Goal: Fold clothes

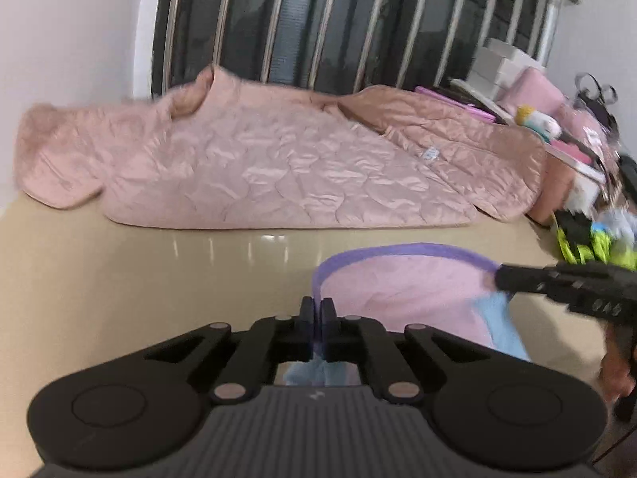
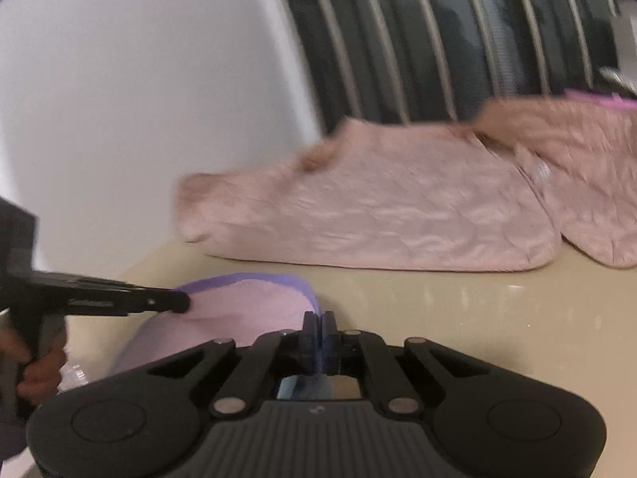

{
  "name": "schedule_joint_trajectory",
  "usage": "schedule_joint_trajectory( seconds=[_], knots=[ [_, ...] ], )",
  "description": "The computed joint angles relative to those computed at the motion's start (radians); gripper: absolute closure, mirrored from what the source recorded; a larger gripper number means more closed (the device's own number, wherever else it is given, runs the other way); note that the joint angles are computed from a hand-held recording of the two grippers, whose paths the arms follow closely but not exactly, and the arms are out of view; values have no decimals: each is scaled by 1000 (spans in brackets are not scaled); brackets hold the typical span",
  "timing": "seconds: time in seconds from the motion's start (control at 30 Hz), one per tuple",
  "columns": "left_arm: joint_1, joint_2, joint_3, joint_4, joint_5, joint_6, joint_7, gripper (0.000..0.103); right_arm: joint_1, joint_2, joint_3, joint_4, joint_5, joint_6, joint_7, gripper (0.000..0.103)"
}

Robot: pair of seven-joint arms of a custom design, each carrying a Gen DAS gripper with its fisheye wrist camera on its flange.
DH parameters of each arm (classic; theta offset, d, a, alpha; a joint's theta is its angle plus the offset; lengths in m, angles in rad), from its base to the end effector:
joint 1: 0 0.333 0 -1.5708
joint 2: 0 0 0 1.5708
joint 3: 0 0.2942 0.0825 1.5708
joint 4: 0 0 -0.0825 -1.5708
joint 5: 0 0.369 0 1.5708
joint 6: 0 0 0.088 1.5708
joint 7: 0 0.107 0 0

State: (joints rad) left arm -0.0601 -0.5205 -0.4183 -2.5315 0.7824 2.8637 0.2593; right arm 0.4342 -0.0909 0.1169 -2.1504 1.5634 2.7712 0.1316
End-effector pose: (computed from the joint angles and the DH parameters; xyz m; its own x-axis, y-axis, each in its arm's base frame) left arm 0.3630 -0.2473 0.5001 0.0486 -0.9907 0.1274 -0.5623 -0.1326 -0.8162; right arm 0.4790 0.2450 0.4717 0.7056 -0.6557 -0.2687 -0.4886 -0.1757 -0.8546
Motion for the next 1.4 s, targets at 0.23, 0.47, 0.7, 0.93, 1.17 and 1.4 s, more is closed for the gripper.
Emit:
schedule_joint_trajectory(
  seconds=[0.23,0.47,0.7,0.93,1.17,1.4],
  knots=[
    [41,-103,-254,-20,141,-320,-248,100,12,-130,11,-192,22,48,-128,102],
    [5,-86,-263,2,336,-350,-351,99,38,-125,-21,-106,67,22,-102,75],
    [-74,-83,-206,-4,432,-379,-429,99,45,122,37,200,-545,-117,141,54],
    [-160,-56,-145,-12,519,-398,-435,99,51,358,66,524,-1023,-370,203,55],
    [-232,-70,-8,-14,393,-189,-488,79,69,581,50,879,-1248,-617,358,58],
    [-222,10,77,-30,133,-37,-404,80,17,579,72,843,-1148,-591,421,95]
  ],
)
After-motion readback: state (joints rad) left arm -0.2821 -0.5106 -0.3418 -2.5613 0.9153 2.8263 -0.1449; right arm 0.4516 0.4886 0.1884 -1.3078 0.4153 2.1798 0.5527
